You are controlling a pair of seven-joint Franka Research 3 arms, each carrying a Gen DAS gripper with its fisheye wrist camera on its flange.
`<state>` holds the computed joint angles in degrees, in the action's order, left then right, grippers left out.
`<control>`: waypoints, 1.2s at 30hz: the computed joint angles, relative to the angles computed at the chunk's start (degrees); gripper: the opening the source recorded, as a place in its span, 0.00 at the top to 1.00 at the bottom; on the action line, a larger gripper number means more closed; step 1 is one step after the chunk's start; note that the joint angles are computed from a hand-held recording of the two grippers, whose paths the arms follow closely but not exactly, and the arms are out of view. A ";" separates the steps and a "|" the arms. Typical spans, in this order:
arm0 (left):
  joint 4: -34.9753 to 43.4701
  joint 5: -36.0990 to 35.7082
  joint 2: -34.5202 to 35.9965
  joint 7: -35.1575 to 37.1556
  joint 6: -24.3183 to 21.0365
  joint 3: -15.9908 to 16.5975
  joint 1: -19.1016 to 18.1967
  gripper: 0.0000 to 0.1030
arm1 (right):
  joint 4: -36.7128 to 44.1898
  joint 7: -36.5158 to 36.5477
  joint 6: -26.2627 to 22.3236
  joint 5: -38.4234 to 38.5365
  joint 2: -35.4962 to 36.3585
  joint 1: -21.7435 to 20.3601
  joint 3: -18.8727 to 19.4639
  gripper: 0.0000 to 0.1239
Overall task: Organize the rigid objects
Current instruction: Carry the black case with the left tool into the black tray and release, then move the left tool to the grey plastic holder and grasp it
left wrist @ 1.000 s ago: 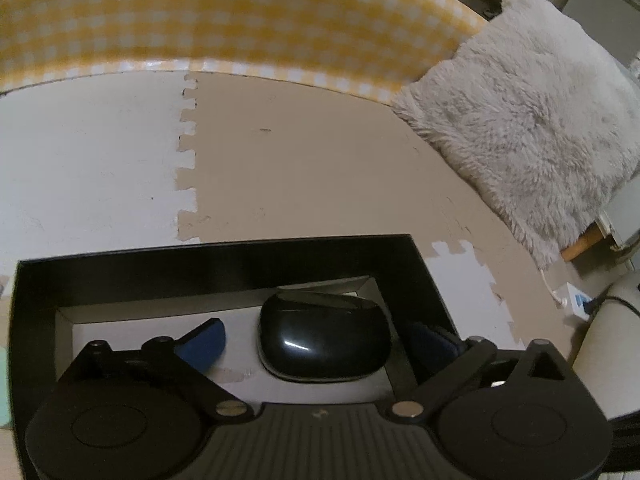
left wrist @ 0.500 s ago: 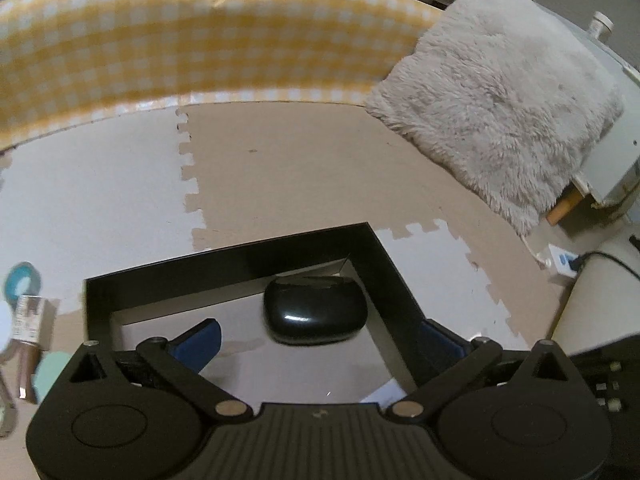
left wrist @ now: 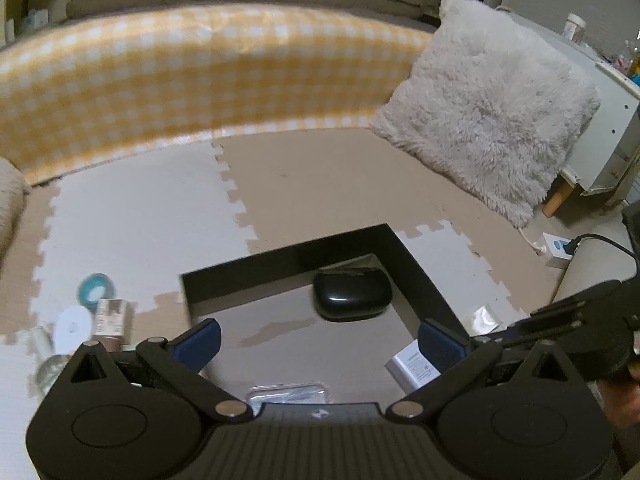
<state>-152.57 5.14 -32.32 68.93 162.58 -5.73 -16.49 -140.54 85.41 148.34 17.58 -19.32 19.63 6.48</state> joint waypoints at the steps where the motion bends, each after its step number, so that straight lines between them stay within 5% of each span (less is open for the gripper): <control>1: -0.69 0.48 -1.18 -0.03 -0.09 -0.16 0.48 0.00 | 0.01 -0.03 0.02 -0.13 0.00 -0.02 0.03 0.95; 10: -8.05 3.88 -10.40 -1.77 0.41 0.14 4.50 0.00 | 0.26 0.61 -0.11 -1.35 0.19 -0.18 0.36 0.95; 19: -10.24 5.40 -12.30 -2.36 -0.17 2.36 9.92 0.00 | 0.30 1.26 -0.22 -2.55 0.21 -0.27 0.64 0.95; 24: -10.86 7.39 -11.76 -4.92 1.43 1.56 16.28 0.00 | 0.33 1.08 -0.32 -2.71 0.26 -0.18 0.55 0.95; 36: -11.11 9.96 -3.97 -7.04 2.52 1.45 21.68 0.01 | 0.25 1.67 -0.26 -3.69 0.22 -0.19 0.85 0.95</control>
